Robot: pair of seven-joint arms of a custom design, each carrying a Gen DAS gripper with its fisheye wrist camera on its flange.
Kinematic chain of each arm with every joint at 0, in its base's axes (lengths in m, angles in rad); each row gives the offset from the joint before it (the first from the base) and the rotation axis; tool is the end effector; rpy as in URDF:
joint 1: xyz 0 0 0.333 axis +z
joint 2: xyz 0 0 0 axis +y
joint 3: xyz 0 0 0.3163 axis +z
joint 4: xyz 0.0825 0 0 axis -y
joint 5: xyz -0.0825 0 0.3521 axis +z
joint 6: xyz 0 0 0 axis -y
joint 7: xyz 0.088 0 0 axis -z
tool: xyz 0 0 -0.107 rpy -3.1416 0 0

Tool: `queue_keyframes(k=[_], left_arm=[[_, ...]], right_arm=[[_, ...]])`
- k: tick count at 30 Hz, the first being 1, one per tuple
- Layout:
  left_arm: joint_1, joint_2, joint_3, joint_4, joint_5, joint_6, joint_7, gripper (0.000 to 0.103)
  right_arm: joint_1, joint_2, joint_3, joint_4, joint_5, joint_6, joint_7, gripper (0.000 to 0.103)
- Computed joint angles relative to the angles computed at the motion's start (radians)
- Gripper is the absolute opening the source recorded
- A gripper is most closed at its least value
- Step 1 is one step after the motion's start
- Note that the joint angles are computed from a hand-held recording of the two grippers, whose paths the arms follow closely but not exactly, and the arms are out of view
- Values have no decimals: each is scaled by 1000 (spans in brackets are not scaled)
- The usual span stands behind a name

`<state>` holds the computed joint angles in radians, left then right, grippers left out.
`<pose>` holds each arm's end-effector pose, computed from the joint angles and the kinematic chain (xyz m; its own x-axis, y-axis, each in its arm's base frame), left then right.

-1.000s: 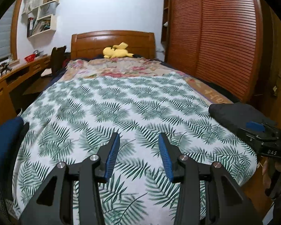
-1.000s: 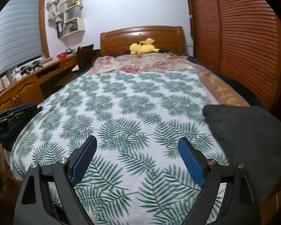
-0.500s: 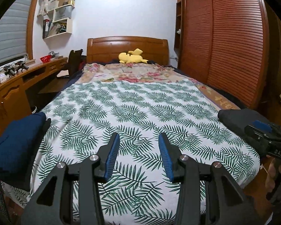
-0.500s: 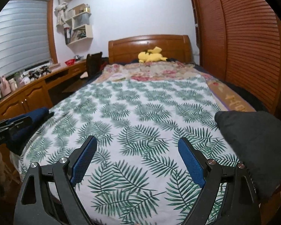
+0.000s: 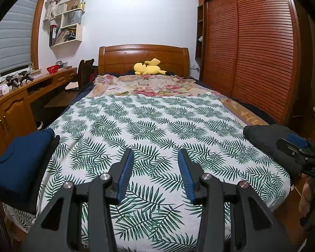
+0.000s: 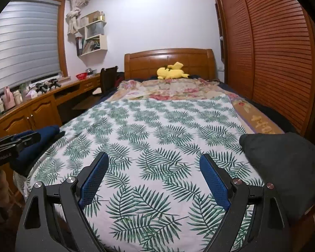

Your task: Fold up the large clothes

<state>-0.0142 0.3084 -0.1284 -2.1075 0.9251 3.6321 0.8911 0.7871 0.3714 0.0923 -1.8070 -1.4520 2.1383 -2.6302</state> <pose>0.5438 -0.1747 0.4175 -0.5316 -0.8445 0.0651 -0.4166 0.1938 -0.8882 0.4407 0.4566 0.3846 -0.2750 -0.9606 -0.0397 -0.3905 0.1493 -0.9084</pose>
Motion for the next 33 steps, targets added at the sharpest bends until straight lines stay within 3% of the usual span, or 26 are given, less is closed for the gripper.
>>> queue_keyframes(k=[33], left_arm=[[-30,-28,3,-50,-71,12,55,44]], right_arm=[[11,7,-3,17,7,-15,-16,90]])
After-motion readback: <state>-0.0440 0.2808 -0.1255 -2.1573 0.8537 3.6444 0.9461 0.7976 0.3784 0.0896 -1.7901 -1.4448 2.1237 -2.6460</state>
